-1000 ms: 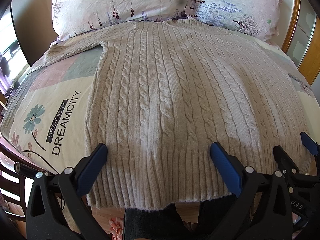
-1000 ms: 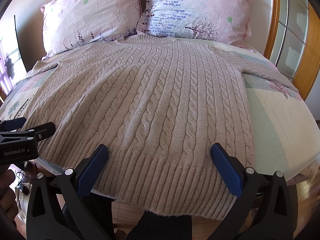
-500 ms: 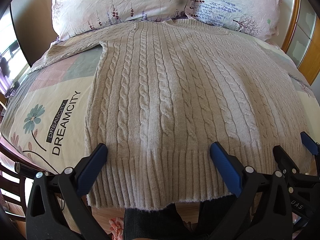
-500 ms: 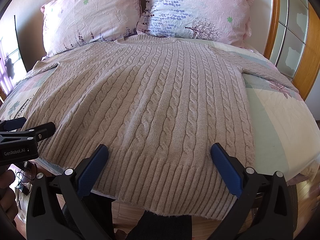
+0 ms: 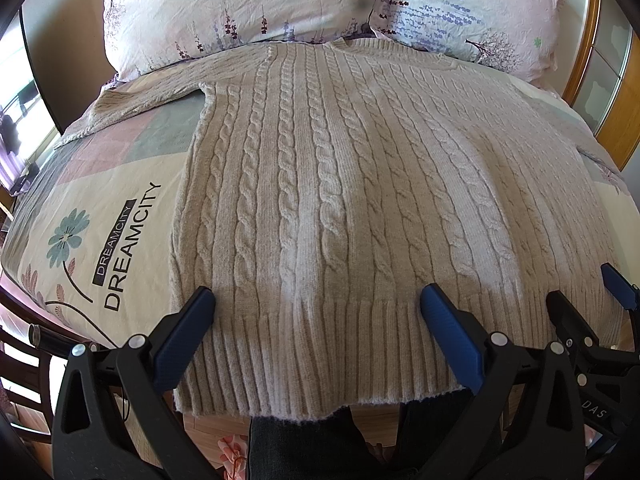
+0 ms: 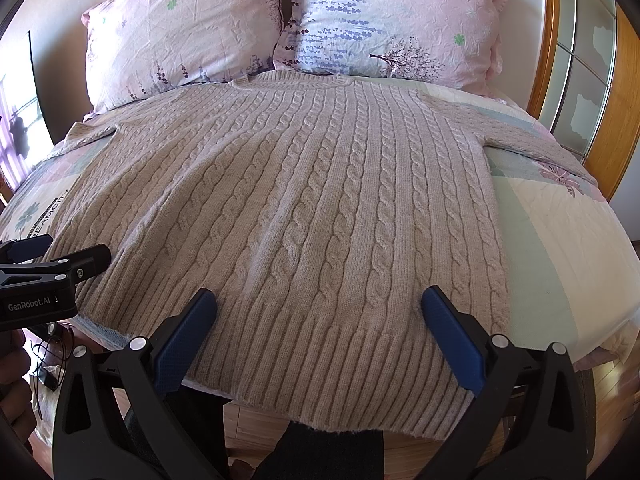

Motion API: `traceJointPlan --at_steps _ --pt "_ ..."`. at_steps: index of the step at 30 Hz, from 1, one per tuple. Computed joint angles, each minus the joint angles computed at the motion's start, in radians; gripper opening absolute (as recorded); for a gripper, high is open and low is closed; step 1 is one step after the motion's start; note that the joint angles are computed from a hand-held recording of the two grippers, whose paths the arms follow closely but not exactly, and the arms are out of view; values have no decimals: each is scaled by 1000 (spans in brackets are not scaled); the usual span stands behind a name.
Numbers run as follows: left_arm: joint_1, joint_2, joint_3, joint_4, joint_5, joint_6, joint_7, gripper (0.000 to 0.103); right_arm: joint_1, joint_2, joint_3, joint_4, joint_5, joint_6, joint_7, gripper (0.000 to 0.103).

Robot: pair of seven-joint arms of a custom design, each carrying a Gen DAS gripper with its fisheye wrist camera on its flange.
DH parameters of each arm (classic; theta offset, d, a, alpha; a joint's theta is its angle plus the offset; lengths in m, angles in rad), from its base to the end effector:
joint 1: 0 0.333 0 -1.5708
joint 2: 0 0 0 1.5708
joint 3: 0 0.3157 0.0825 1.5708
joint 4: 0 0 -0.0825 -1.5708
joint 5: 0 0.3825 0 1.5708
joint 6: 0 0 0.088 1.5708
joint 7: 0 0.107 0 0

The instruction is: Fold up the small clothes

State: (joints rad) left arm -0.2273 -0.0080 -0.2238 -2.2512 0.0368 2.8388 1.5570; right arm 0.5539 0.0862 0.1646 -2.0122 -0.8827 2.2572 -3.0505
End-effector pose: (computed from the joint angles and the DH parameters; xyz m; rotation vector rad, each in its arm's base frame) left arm 0.5062 -0.2475 0.4363 -1.4261 2.3230 -0.6947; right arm 0.4591 0.3713 0.4363 -1.4221 2.1896 -0.8027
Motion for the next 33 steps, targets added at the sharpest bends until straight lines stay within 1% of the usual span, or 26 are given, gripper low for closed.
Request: traceJointPlan --at_steps 7,9,10,12,13,14,15,16,17,19,20,21,22,23,24,25,26,27,29,30,31,32,33 --pt "0 0 0 -1 1 1 -1 101 4 6 1 5 -8 -2 7 102" --pt "0 -1 0 -2 7 5 -4 101 7 8 -1 2 -33 4 23 102" --pt "0 -2 0 -8 4 16 3 101 5 3 -4 -10 -55 25 24 102" --pt "-1 -12 0 -16 -33 35 43 101 -22 -47 -19 -72 -71 124 7 102" --pt "-1 -19 1 -22 -53 35 74 101 -35 -72 -23 -98 -86 143 44 102" --pt "-2 -16 3 -9 -74 19 116 101 -55 -124 -31 -140 -120 153 102 102" --pt "-4 -10 4 3 -119 5 165 101 -77 -170 -31 -171 -157 148 164 102" --pt "-3 -7 10 17 -206 -1 237 101 -111 -246 -34 -230 -210 140 259 102" --pt "1 4 18 47 -323 -6 317 101 -147 -314 -38 -281 -241 127 336 102" --pt "23 40 29 115 -466 -18 386 101 -224 -435 -66 -377 -242 122 445 85" --pt "41 65 29 161 -576 -35 453 101 -269 -487 -99 -426 -235 152 490 71" --pt "66 92 24 209 -697 -64 533 101 -303 -516 -128 -457 -221 184 510 61" --pt "95 125 18 264 -805 -106 600 101 -346 -543 -175 -493 -194 224 533 55" --pt "119 163 17 320 -872 -148 628 101 -390 -555 -216 -523 -180 271 563 42" --pt "136 199 18 367 -894 -171 618 101 -425 -554 -246 -541 -166 308 580 39" --pt "146 225 19 399 -894 -172 601 101 -465 -541 -286 -557 -155 363 595 37" --pt "152 257 21 436 -881 -160 585 101 -492 -523 -309 -562 -137 396 599 32" --pt "153 290 26 472 -845 -142 561 101 -516 -499 -329 -562 -118 428 598 32" --pt "129 346 66 538 -697 -119 429 101 -561 -458 -337 -559 -98 470 616 31" --pt "125 372 82 571 -645 -124 372 101 -579 -434 -343 -557 -84 499 623 31" --pt "135 394 81 600 -629 -129 346 101 -598 -414 -336 -556 -82 529 644 28" --pt "142 416 82 625 -612 -120 315 101 -633 -399 -314 -551 -120 553 691 28" --pt "143 436 89 644 -589 -93 279 101 -651 -388 -304 -544 -124 558 694 28"
